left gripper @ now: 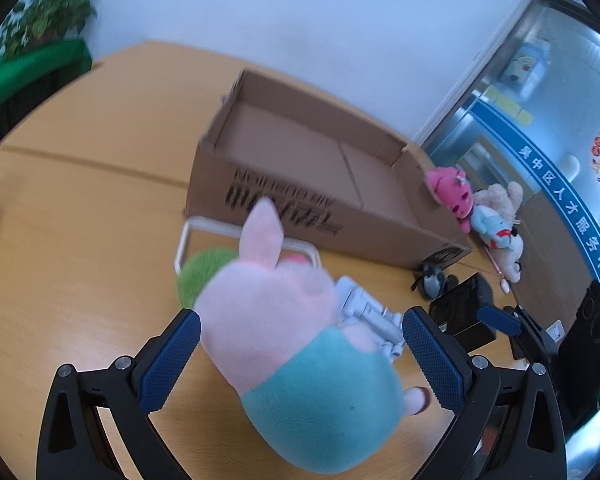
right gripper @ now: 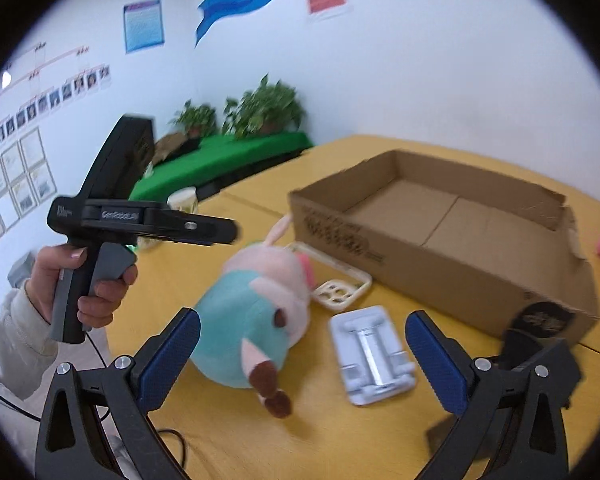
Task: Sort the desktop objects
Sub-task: 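Move the left tool to the pink-and-teal pig plush and close on it, then lift the pig plush with the left tool and carry it over the cardboard box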
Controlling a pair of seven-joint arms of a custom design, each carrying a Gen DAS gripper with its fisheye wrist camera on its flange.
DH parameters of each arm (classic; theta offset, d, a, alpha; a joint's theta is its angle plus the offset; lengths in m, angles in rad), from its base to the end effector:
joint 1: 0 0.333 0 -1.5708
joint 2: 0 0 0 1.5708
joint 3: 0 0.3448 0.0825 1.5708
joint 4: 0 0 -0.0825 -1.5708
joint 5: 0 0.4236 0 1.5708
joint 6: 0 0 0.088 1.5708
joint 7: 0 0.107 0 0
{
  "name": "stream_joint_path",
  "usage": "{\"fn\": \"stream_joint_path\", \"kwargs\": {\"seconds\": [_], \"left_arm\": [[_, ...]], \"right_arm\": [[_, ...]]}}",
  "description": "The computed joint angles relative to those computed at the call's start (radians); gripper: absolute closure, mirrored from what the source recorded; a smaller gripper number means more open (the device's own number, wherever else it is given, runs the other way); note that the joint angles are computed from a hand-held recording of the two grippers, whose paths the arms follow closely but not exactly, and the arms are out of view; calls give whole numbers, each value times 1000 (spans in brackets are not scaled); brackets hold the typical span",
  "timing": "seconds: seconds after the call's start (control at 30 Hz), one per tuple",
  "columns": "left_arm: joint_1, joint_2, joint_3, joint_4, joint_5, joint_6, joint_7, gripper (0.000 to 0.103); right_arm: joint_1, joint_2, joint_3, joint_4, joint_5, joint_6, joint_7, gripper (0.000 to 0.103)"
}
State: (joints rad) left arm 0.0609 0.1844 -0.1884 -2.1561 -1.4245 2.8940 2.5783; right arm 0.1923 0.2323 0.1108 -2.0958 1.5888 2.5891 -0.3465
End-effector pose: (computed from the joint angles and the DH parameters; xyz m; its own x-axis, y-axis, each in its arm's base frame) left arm 0.6045 -0.0164 0.3402 0.0249 -0.8831 0.4684 -0.7718 -0.3148 -0.5524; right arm 0.6013 0.1667 0.3243 0.7938 -0.5957 -0.1225 -0.4215 -0.3936 -0.8170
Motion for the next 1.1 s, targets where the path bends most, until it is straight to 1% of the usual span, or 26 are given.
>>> {"fn": "stream_joint_path", "kwargs": {"seconds": [0.03, 0.1, 0.13, 0.17, 0.2, 0.27, 0.3, 0.33, 0.37, 0.43, 0.5, 0.53, 0.57, 0.6, 0.63, 0.67, 0.7, 0.73, 0.77, 0.83, 0.87, 0.93, 1.03, 1.1], "left_arm": [[2, 13, 0, 2, -8, -9, -18, 4], [17, 36, 5, 4, -22, -42, -48, 5], [19, 47, 8, 5, -11, -49, -73, 9], [27, 53, 10, 1, -2, -62, -89, 10], [45, 51, 4, -3, -55, -92, -47, 10], [56, 46, 7, -13, -111, -129, 2, 18], [56, 40, 12, -19, -126, -146, 18, 21], [52, 34, 16, -26, -134, -154, 27, 24], [47, 30, 22, -31, -132, -156, 30, 27], [43, 21, 33, -42, -108, -171, 13, 29], [41, 17, 39, -46, -81, -186, -11, 31], [38, 14, 40, -46, -65, -185, -18, 32], [34, 14, 39, -43, -51, -178, -23, 33], [30, 15, 36, -39, -36, -178, -31, 35], [29, 15, 34, -34, -20, -188, -38, 39], [27, 13, 31, -33, -7, -192, -45, 43], [19, 9, 28, -34, 17, -171, -63, 44], [10, 5, 24, -34, 44, -146, -82, 46], [9, -2, 21, -37, 54, -138, -91, 48], [6, -13, 17, -38, 71, -122, -113, 51], [7, -18, 15, -37, 70, -122, -115, 52], [3, -26, 10, -25, 62, -115, -107, 53], [0, -41, 7, 16, 9, -114, -43, 53], [-7, -46, 10, 58, 1, -106, 1, 53]], "right_arm": [[12, 18, 5, 10, -23, 15, 15, 1], [37, 56, 15, 29, -95, 66, 88, 1], [42, 77, 17, 40, -141, 73, 139, 1], [36, 98, 16, 54, -193, 49, 204, 1], [26, 119, 15, 70, -252, 3, 285, 1], [4, 144, 24, 90, -345, -90, 379, 3], [-2, 143, 33, 87, -397, -146, 395, 5], [-8, 137, 44, 80, -416, -176, 384, 5], [-8, 121, 58, 60, -407, -171, 357, 5], [-3, 100, 67, 31, -384, -142, 320, 5], [5, 106, 65, 24, -341, -65, 310, 5], [1, 114, 60, 33, -337, -59, 332, 5], [-14, 116, 58, 39, -337, -95, 338, 5], [-18, 114, 60, 38, -330, -98, 329, 5], [-14, 104, 66, 28, -314, -77, 302, 6], [-6, 87, 79, 7, -270, -26, 228, 7], [5, 76, 86, -5, -235, 16, 165, 11], [20, 64, 87, -18, -223, 53, 140, 12], [32, 61, 83, -19, -236, 65, 158, 13], [34, 77, 67, 4, -292, 17, 245, 18], [26, 80, 63, 12, -301, -12, 274, 19], [8, 69, 67, 11, -261, -39, 256, 20], [-1, 31, 67, 11, -158, -33, 182, 20], [-4, 5, 56, 16, -103, -47, 150, 20]]}}
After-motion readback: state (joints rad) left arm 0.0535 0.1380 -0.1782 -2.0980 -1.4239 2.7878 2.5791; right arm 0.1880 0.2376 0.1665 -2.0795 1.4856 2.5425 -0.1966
